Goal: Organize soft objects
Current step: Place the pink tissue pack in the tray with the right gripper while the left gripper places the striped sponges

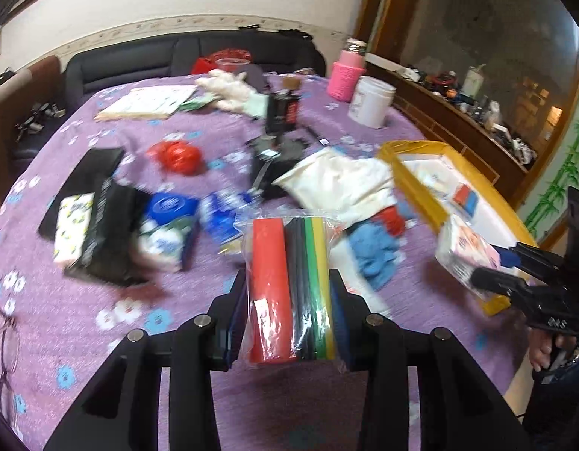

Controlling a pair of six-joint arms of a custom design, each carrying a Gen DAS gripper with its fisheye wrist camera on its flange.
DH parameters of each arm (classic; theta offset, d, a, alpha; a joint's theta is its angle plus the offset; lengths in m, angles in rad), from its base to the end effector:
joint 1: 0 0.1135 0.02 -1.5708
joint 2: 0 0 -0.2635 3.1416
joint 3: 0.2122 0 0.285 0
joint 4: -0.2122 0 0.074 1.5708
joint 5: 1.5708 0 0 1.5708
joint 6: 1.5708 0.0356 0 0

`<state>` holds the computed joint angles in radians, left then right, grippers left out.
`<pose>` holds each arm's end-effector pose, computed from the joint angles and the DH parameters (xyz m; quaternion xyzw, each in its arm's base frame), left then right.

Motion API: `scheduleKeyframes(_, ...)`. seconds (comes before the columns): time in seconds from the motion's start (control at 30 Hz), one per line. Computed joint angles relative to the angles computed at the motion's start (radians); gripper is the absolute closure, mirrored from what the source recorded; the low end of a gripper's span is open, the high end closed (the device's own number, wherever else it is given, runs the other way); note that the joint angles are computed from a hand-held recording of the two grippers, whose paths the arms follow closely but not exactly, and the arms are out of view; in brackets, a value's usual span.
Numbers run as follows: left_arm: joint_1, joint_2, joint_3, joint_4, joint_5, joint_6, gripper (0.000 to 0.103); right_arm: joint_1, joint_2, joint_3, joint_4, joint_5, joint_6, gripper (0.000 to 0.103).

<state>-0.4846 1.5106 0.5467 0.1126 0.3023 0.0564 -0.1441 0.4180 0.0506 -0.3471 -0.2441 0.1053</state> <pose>0.2459 -0.1415 0.1007 0.2983 0.8775 -0.2117 0.3101 0.1425 -0.0120 0.1053 0.0622 0.9022 0.1027 0.4142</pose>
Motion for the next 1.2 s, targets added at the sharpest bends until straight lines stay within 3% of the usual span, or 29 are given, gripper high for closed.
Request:
scheduleKeyframes(0.27, -0.168, 0.075, 0.114, -0.020, -0.011, -0.071, 0.064, -0.386, -0.025, 0.028, -0.087, -0.174, -0.104, 0.049)
scheduleKeyframes(0.53, -0.372, 0.222, 0.318, -0.073, -0.048, -0.118, 0.064, -0.688, 0.266, 0.142, 0.028, -0.285, -0.209, 0.049)
scheduleKeyframes(0.97, -0.525, 0.617, 0.795, -0.213, -0.106, -0.208, 0.064, -0.748, 0.878, 0.464, 0.238, -0.208, -0.202, 0.049)
scheduleKeyframes(1.2, -0.538, 0.741, 0.928, -0.267, -0.111, -0.228, 0.064, -0.698, 1.107, 0.599, 0.263, -0.141, -0.191, 0.049)
